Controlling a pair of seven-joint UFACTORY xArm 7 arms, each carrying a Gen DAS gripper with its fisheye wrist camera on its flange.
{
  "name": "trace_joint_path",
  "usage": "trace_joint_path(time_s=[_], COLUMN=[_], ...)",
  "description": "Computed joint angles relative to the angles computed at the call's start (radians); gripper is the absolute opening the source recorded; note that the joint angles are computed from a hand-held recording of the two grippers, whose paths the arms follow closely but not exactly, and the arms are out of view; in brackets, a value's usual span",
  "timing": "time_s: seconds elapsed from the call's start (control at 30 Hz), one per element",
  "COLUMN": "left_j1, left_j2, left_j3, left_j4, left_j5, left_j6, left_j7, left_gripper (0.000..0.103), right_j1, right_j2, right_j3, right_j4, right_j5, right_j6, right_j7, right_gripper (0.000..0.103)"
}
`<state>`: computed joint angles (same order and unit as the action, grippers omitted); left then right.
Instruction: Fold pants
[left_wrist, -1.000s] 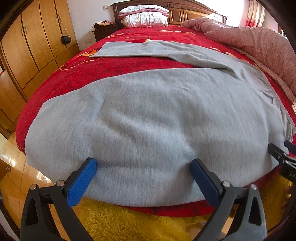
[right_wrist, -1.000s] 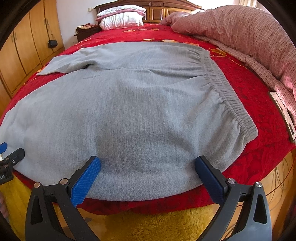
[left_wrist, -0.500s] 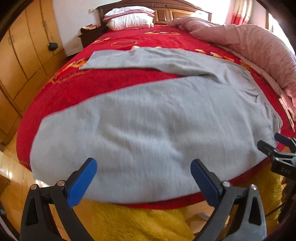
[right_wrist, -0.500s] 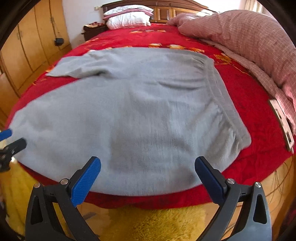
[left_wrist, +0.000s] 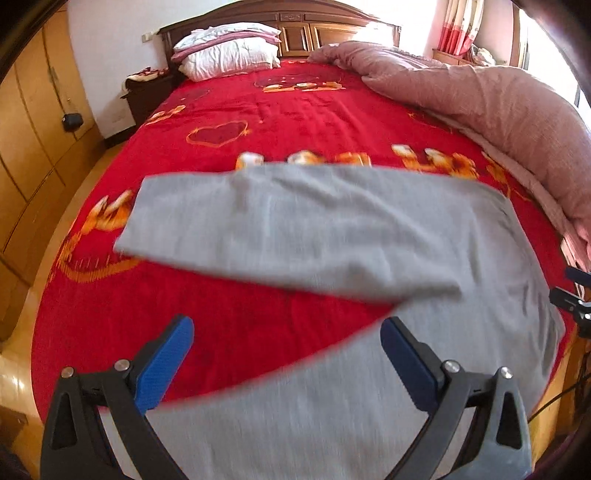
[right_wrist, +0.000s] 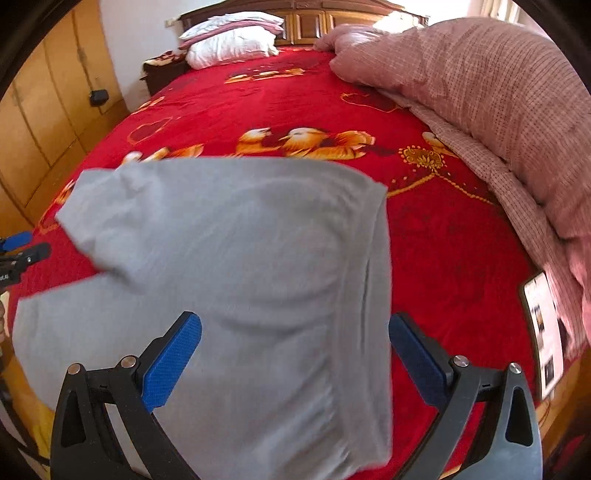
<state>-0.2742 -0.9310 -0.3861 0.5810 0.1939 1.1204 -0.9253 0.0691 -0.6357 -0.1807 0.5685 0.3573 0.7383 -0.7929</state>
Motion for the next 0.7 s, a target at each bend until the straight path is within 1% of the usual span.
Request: trace_joint_path(time_s=[0.1, 0.23, 0.33, 0.37, 0.43, 0.47, 0.5, 0.6, 0.7], left_j1=[0.048, 0.119, 0.16, 0.16, 0.149, 0.159, 0.176, 0.219, 0.227], left_j2=[0.084, 0.227, 0.341, 0.371, 0.458, 0.494, 0.539, 0.607, 0.66], left_j3=[0.068, 0.146, 0.187, 0.212, 0.28, 0.291, 0.295, 0.291, 0.315], left_j4=[0.023, 0.079, 0.116, 0.12, 0.149, 0.168, 0.195, 0.236, 0.252], left_j5=[0.038, 0.064, 0.09, 0.077, 0.021, 0.017, 0.035, 0.085, 0.072], left_j6=[-0.081, -0.181, -0.253, -0.281, -0.32, -0.323, -0.32, -0.324, -0.342], left_j7=[0.063, 0.147, 0.218, 0.252, 0.365, 0.404, 0.443, 0.474, 0.553], left_gripper=[0.103, 0.103, 0.103, 0.103, 0.103, 0.102, 0.101, 0.1, 0.1], right_j1=[0.017, 0.02, 0.009, 0.003, -0.008, -0.014, -0.019, -0.027, -0.028], right_j2=[0.116, 0.274, 0.392, 0.422, 0.489, 0.518, 0.538, 0.603, 0.655], right_j3=[0.008, 0.046, 0.078, 0.087, 0.11, 0.122, 0.134, 0.162, 0.186], right_j4=[0.085, 0.203, 0.307, 0.335, 0.396, 0.421, 0.438, 0.495, 0.528], right_j5=[0.015, 0.025, 0.013, 0.013, 0.004, -0.006, -0.018, -0.049, -0.09], right_j6=[-0.023, -0.059, -0.029, -0.015, 0.003, 0.008, 0.007, 0.027, 0.02], right_j7=[0.01, 0.03, 0.06, 0.066, 0.086, 0.095, 0.108, 0.122, 0.127], right_gripper=[0.103, 0.103, 0.103, 0.103, 0.103, 0.103, 0.103, 0.101, 0.098])
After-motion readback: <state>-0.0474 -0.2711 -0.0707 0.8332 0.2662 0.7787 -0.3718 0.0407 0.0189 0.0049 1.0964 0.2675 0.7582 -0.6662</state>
